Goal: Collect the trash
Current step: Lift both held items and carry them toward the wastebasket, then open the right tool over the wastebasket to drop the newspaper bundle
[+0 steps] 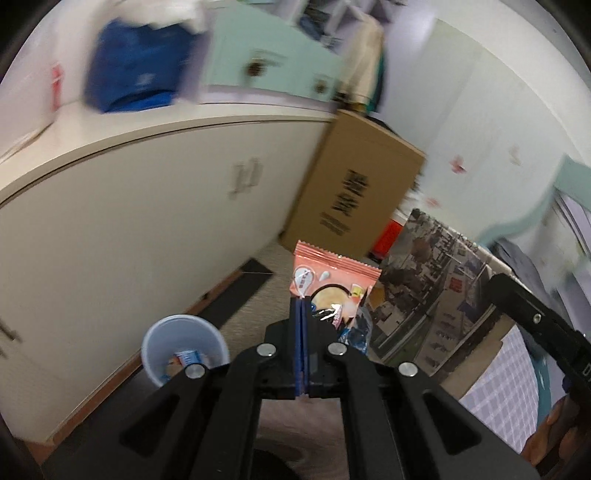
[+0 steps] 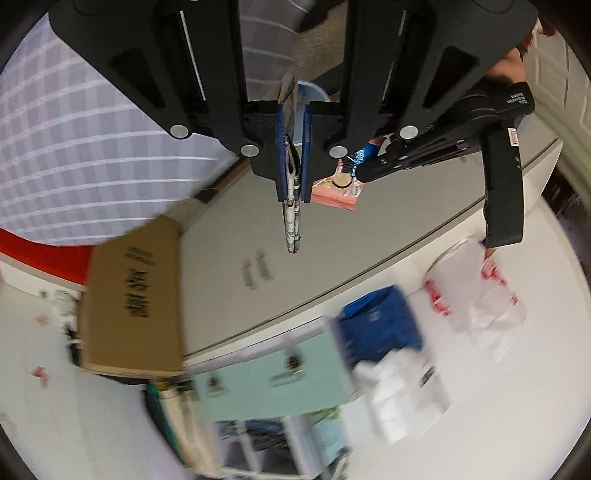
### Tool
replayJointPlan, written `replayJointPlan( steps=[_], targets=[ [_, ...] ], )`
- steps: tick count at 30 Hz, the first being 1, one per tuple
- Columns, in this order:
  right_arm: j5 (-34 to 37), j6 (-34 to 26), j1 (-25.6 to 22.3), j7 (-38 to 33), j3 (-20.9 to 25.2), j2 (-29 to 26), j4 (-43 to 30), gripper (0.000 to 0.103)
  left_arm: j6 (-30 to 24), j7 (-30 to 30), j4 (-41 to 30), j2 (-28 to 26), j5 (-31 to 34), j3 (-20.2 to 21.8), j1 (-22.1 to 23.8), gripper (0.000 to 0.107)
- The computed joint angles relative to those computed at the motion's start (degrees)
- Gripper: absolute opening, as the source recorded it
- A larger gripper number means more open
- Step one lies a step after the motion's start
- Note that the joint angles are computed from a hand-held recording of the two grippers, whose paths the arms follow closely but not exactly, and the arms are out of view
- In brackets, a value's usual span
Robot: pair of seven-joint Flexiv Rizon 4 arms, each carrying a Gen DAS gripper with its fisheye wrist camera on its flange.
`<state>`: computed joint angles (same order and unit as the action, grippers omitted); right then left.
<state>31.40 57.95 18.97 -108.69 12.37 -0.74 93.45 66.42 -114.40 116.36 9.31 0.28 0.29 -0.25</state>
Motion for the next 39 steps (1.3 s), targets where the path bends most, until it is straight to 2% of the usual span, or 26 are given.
replayJointPlan(
  steps=[4, 8, 14, 18, 21, 22, 23, 25, 28, 31, 32, 39],
  targets=[
    [-4.32, 0.31, 3.23, 2.55, 2.06, -4.79, -2.57, 0.007, 0.51, 1.63, 3.52, 1.16, -2.20, 3.36, 1.98, 0.001],
    [-10.00, 1.00, 5.86, 6.47, 3.55, -10.41, -4.88, 0.007, 0.76, 2.86, 5.51, 0.44, -2.87, 4.72, 4.63, 0.001],
    [-14.47, -0.19, 7.40, 9.14, 5.43, -18.38, -9.63, 0.007, 1.35, 5.54, 6.46, -3.73, -6.23, 6.47, 7.62, 0.001],
    [-14.67, 0.17, 7.29, 8.99, 7.03, -23.54, -14.01, 0.008, 1.39, 6.27, 5.88, -6.48, -7.10, 6.98, 9.06, 0.001],
    [-13.00, -1.37, 6.55, 8.90, 8.81, -28.44, -19.15, 0.018, 0.85, 6.46, 4.77, -8.67, -7.12, 7.20, 9.88, 0.001],
    [-13.31, -2.53, 6.62, 9.31, 8.74, -29.22, -19.97, 0.029, 0.86, 6.69, 4.71, -9.05, -7.29, 7.25, 9.94, 0.001],
    [-14.51, -2.39, 7.36, 10.14, 7.88, -29.83, -20.01, 0.045, 0.75, 6.81, 4.30, -9.77, -7.28, 7.25, 10.07, 0.001],
    [-15.86, -0.66, 7.91, 11.21, 7.05, -30.00, -18.87, 0.059, 0.59, 7.07, 3.58, -11.08, -7.22, 7.22, 10.15, 0.001],
    [-18.11, -0.95, 8.23, 13.17, 6.37, -29.65, -18.17, 0.059, 0.86, 7.61, 3.66, -11.85, -8.30, 7.12, 9.93, 0.001],
    [-23.92, 1.64, 10.35, 17.45, 3.11, -28.18, -14.97, 0.070, 1.03, 8.20, 3.60, -12.28, -8.64, 7.00, 9.55, 0.001],
    [-25.68, 1.75, 10.79, 19.42, 2.25, -27.94, -14.16, 0.070, 0.73, 8.04, 3.17, -12.57, -8.10, 6.96, 9.40, 0.001],
    [-27.62, -3.81, 8.97, 25.23, 3.20, -29.62, -16.25, 0.073, 0.06, 7.34, 2.28, -13.37, -7.31, 7.04, 8.91, 0.001]
  ],
)
